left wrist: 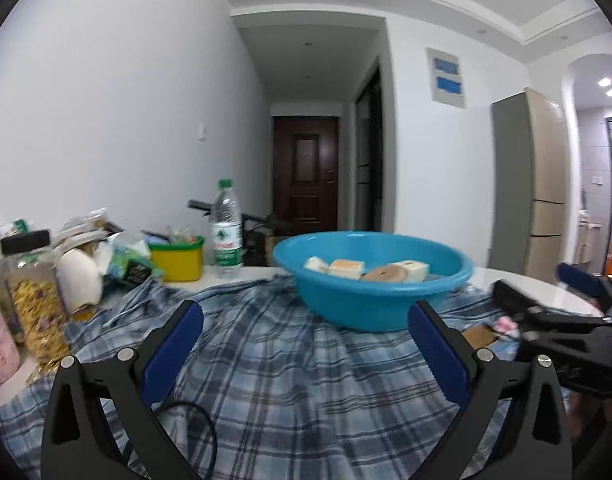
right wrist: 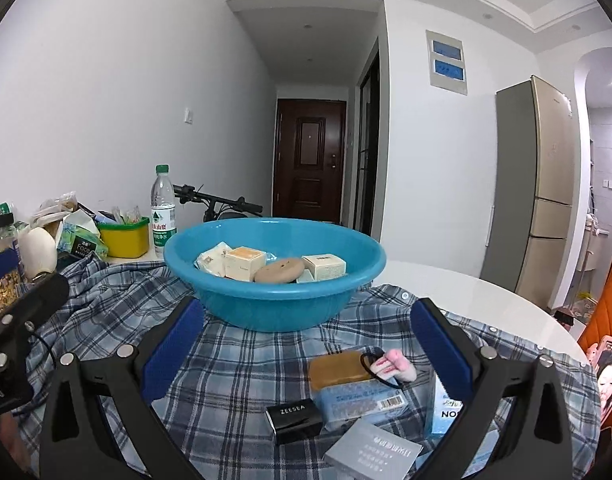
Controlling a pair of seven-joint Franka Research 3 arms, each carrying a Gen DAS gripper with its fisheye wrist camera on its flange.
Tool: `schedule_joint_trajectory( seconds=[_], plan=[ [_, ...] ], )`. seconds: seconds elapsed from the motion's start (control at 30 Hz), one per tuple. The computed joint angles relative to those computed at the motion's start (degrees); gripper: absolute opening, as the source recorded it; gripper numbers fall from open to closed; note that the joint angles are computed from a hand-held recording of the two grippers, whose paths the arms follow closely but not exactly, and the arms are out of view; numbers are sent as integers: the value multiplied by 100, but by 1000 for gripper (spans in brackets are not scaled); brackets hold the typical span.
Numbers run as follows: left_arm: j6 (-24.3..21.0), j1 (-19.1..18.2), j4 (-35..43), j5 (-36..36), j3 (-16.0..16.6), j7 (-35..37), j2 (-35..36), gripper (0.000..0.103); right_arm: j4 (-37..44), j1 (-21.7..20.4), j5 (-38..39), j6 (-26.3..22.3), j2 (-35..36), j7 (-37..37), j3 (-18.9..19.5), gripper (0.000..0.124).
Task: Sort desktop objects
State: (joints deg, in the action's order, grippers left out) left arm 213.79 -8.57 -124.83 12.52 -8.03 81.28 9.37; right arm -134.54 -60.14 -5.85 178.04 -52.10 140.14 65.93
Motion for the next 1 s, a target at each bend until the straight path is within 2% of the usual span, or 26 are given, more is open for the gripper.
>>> schedule_joint_trajectory(
  seconds=[0.07,0.17,0.33,0.4,0.6,0.77,1.0],
  plan=[
    [-32,-164,11,-476,64,372,54,103,-65,-18,23,93,-90,58,14,103],
    [-163,-7,73,-131,4,26,91,103,-99,-72,16,146,-189,37,71,103],
    [-500,-94,176,-228,49,120,117,103,-148,11,14,203,-92,-100,70,103],
    [-681,2,269,-39,0,-96,157,103,-189,24,67,247,-120,-84,55,103],
    [-702,-80,285,-15,66,-17,173,103,-151,154,181,-9,501,-41,-38,103],
    [-695,-76,285,12,68,-47,174,103,-212,175,67,-35,305,196,-72,103],
    [-728,-69,316,55,73,-75,193,103,-3,200,-212,-225,719,87,-50,103]
  ],
)
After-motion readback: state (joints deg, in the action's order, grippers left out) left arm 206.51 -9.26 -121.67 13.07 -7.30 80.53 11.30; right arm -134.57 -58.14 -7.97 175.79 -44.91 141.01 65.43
